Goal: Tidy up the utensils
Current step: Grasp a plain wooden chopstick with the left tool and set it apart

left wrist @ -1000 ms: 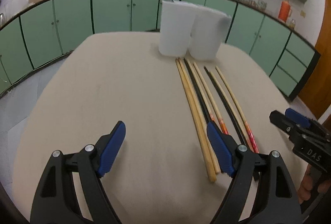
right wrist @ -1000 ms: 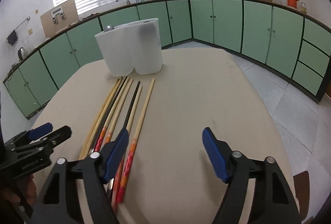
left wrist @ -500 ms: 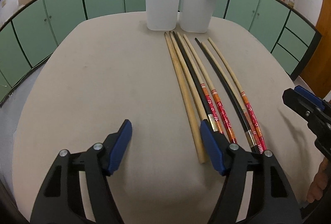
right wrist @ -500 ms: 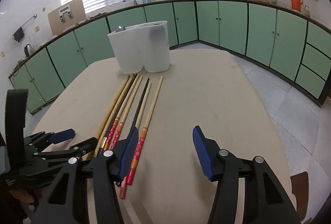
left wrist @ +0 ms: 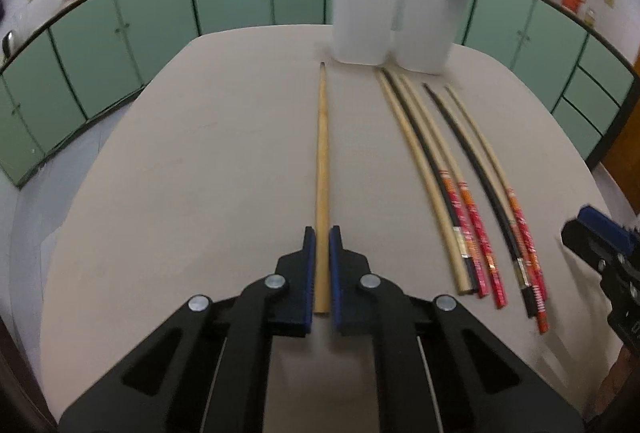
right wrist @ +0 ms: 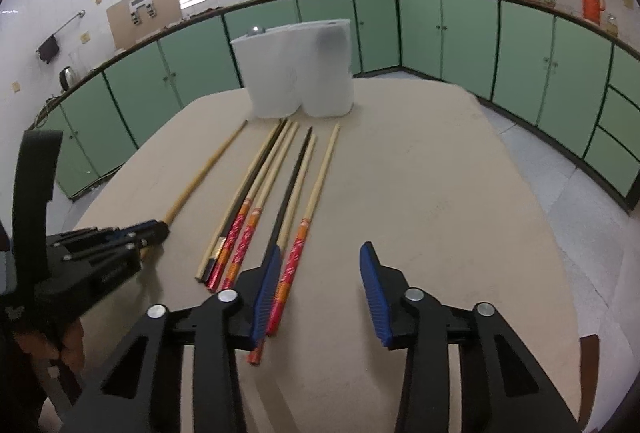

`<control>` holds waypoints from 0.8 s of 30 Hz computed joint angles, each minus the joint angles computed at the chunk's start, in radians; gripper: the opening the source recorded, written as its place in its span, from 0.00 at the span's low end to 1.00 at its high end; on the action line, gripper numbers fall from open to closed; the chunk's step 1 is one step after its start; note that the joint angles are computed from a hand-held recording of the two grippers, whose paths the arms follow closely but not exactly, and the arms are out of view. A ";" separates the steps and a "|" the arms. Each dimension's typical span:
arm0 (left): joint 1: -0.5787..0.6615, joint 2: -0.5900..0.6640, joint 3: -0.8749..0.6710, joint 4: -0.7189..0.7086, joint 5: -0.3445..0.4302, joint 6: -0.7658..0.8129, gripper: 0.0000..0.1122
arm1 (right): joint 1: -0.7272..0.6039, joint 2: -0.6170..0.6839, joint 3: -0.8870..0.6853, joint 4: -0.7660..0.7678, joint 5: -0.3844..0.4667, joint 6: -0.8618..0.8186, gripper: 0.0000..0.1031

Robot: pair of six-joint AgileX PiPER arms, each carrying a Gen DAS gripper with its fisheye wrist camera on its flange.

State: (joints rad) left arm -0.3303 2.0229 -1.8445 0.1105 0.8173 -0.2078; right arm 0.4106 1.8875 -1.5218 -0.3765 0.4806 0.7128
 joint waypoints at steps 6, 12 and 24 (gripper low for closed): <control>0.029 0.016 -0.024 -0.023 0.001 0.033 0.06 | 0.014 0.043 -0.052 0.035 0.059 -0.044 0.34; 0.042 0.012 -0.014 -0.063 -0.008 0.067 0.08 | 0.020 0.081 -0.098 0.050 0.094 -0.064 0.31; 0.071 -0.061 0.105 -0.091 -0.065 0.106 0.35 | -0.039 0.024 -0.001 0.077 0.054 -0.063 0.17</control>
